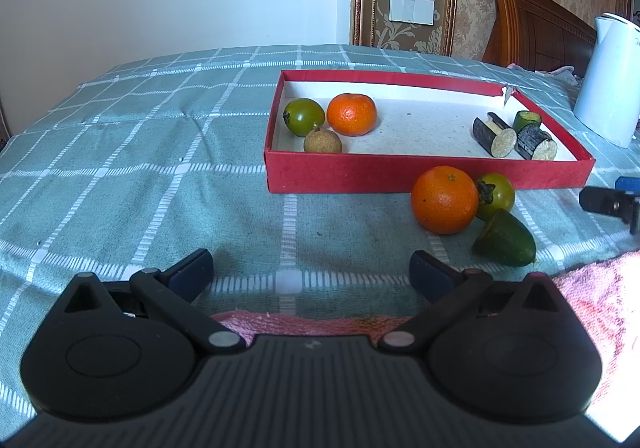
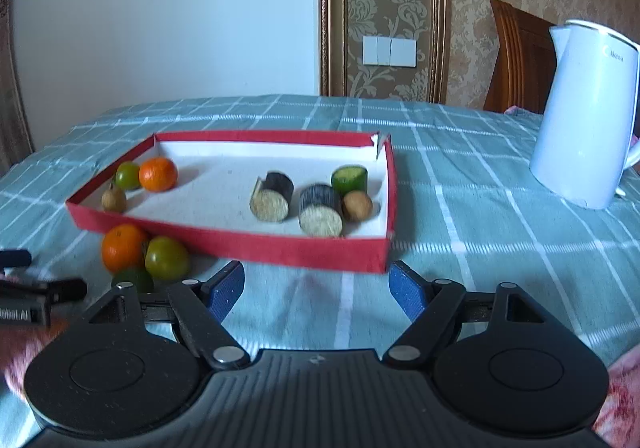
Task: Organize fruits
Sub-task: 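Withdraw the right tool from the box, then move the left tool onto the large mandarin orange by the box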
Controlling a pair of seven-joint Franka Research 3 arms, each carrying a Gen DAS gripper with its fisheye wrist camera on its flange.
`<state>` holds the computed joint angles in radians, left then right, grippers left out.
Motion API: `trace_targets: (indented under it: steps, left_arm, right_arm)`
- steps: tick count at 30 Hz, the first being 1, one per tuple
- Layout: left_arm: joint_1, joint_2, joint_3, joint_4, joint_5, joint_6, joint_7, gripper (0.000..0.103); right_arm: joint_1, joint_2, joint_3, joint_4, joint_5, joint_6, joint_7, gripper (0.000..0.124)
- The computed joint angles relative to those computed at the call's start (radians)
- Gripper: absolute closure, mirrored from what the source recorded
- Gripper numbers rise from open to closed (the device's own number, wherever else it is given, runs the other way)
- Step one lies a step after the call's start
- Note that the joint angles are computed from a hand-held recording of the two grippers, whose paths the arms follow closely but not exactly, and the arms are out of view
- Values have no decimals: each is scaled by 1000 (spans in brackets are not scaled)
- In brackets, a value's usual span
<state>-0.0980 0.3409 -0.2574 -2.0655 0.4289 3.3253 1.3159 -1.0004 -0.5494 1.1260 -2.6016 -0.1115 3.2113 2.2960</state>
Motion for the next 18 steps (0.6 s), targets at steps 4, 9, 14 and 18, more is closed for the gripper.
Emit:
trace_targets:
  steps: [4, 9, 14, 18]
  left_arm:
    - [4, -1, -4, -3, 2, 5, -3, 0]
    - [81, 0, -77, -13, 24, 22, -7, 0]
    - [265, 30, -265, -9, 94, 34, -73, 0]
    - [321, 50, -335, 8, 148, 48, -140, 0]
  right_arm:
    - [-15, 23, 10, 1, -1, -5, 6, 44]
    - [-20, 57, 13, 5, -19, -15, 7, 44]
    - [-21, 76, 13, 8, -39, -20, 12, 39]
    - [-26, 77, 22, 22, -64, -46, 17, 32]
